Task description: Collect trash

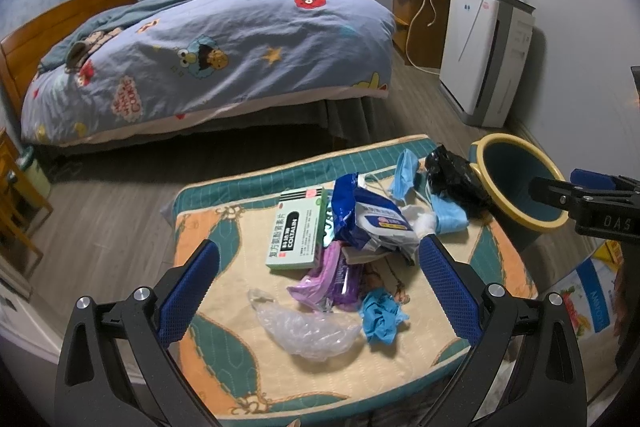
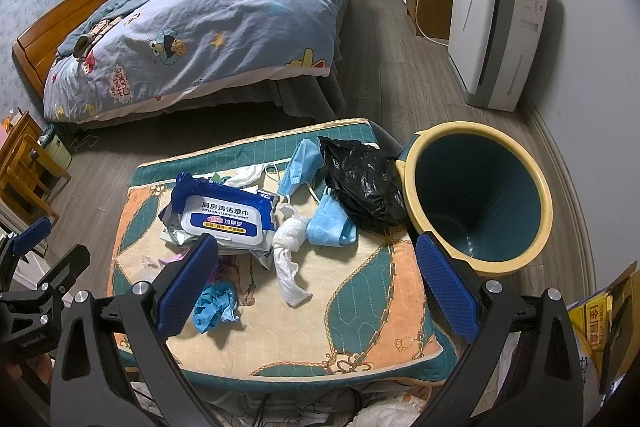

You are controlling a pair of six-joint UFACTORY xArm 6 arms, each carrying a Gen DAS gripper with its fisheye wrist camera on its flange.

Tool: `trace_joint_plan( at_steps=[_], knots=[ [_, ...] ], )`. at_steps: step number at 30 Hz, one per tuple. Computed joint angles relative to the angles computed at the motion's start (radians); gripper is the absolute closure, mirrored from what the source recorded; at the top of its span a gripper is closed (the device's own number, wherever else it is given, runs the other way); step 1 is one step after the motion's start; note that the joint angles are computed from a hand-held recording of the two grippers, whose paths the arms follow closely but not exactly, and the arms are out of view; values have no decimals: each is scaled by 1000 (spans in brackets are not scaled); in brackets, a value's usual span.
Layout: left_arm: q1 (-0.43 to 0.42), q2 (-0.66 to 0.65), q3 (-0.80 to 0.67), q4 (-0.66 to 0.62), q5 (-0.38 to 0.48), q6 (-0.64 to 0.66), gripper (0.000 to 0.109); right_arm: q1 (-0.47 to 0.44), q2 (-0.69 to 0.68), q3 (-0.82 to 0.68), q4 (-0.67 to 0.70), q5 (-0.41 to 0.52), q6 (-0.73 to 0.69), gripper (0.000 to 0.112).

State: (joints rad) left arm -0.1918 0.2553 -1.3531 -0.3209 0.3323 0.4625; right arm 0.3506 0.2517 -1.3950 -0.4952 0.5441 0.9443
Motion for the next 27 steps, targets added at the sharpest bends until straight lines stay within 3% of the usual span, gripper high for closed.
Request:
trace_joint_plan(
  at_steps=[27],
  knots=[
    [0,3,-4,0,10,-4,10,-1,-2,1,28,3,-8,15]
  ],
)
